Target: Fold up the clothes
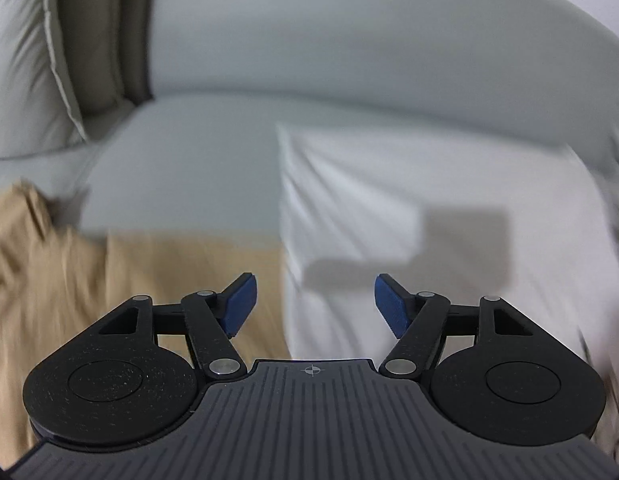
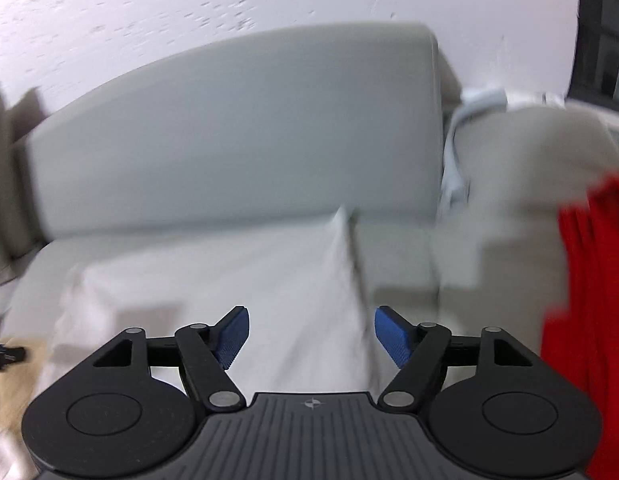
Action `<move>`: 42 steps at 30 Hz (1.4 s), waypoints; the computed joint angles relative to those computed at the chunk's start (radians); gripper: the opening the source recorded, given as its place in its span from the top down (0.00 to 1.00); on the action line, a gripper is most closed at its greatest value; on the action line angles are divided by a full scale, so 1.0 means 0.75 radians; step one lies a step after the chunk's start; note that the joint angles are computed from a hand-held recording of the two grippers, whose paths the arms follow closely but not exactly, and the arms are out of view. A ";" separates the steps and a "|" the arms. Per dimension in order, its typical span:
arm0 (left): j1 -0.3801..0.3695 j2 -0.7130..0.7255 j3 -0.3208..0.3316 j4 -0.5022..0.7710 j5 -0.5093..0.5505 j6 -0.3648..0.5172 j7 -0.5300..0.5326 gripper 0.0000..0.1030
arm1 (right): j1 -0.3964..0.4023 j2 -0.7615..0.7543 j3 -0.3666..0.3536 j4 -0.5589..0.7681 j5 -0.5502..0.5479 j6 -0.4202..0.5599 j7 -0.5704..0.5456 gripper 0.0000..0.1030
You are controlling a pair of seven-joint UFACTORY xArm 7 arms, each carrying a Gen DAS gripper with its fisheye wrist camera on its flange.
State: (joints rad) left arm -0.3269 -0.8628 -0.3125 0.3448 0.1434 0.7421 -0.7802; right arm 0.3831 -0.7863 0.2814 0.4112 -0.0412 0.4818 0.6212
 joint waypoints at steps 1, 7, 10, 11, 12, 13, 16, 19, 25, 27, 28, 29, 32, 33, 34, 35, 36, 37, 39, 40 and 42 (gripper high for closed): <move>-0.080 -0.062 -0.036 -0.005 -0.046 0.082 -0.021 0.31 | 0.074 -0.084 0.026 -0.017 0.036 0.105 0.024 0.30; -0.441 -0.219 -0.232 0.045 -0.271 0.353 -0.236 0.31 | 0.378 -0.290 0.214 -0.062 0.204 0.370 0.238 0.28; -0.564 -0.197 -0.330 0.102 -0.340 0.412 -0.346 0.31 | 0.438 -0.269 0.221 -0.121 0.215 0.296 0.296 0.27; -0.601 -0.182 -0.369 0.122 -0.358 0.440 -0.387 0.31 | 0.480 -0.298 0.250 -0.128 0.227 0.330 0.347 0.27; -0.623 -0.162 -0.398 0.143 -0.364 0.462 -0.426 0.31 | 0.523 -0.323 0.280 -0.133 0.240 0.363 0.400 0.27; -0.642 -0.145 -0.419 0.159 -0.368 0.480 -0.460 0.31 | 0.559 -0.344 0.301 -0.139 0.243 0.399 0.442 0.27; -0.685 -0.114 -0.445 0.180 -0.364 0.516 -0.540 0.31 | 0.619 -0.373 0.318 -0.172 0.228 0.437 0.516 0.27; -0.684 -0.096 -0.428 0.175 -0.313 0.543 -0.570 0.31 | 0.636 -0.388 0.318 -0.192 0.193 0.452 0.561 0.36; -0.574 0.007 -0.415 0.178 -0.161 0.465 -0.604 0.31 | 0.533 -0.284 0.326 -0.187 0.058 0.399 0.610 0.72; -0.575 0.092 -0.415 0.184 -0.146 0.430 -0.599 0.31 | 0.538 -0.225 0.311 -0.183 0.049 0.390 0.609 0.71; -0.588 0.131 -0.411 0.186 -0.150 0.422 -0.597 0.31 | 0.553 -0.188 0.298 -0.176 0.054 0.402 0.599 0.70; -0.599 0.151 -0.429 0.187 -0.142 0.418 -0.621 0.31 | 0.570 -0.168 0.327 -0.173 0.042 0.421 0.606 0.71; -0.644 0.170 -0.444 0.197 -0.117 0.436 -0.673 0.31 | 0.587 -0.118 0.345 -0.099 0.033 0.546 0.644 0.68; -0.664 0.172 -0.434 0.202 -0.121 0.447 -0.675 0.32 | 0.596 -0.109 0.342 -0.078 0.041 0.583 0.653 0.68; -0.684 0.171 -0.424 0.205 -0.128 0.459 -0.674 0.32 | 0.601 -0.103 0.340 -0.069 0.043 0.598 0.657 0.68; -0.704 0.167 -0.410 0.207 -0.139 0.475 -0.666 0.32 | 0.613 -0.095 0.335 -0.051 0.049 0.636 0.652 0.68; -0.725 0.160 -0.396 0.207 -0.154 0.494 -0.655 0.32 | 0.620 -0.088 0.330 -0.036 0.056 0.667 0.649 0.68; -0.747 0.152 -0.383 0.208 -0.174 0.519 -0.645 0.32 | 0.634 -0.092 0.318 -0.021 0.078 0.712 0.648 0.68; -0.788 0.135 -0.368 0.214 -0.223 0.581 -0.628 0.33 | 0.655 -0.105 0.303 0.002 0.130 0.788 0.656 0.65; -0.797 0.136 -0.383 0.222 -0.231 0.608 -0.632 0.34 | 0.669 -0.150 0.314 -0.013 0.164 0.801 0.698 0.65; -0.808 0.124 -0.454 0.251 -0.211 0.672 -0.679 0.34 | 0.708 -0.269 0.354 -0.052 0.209 0.817 0.790 0.68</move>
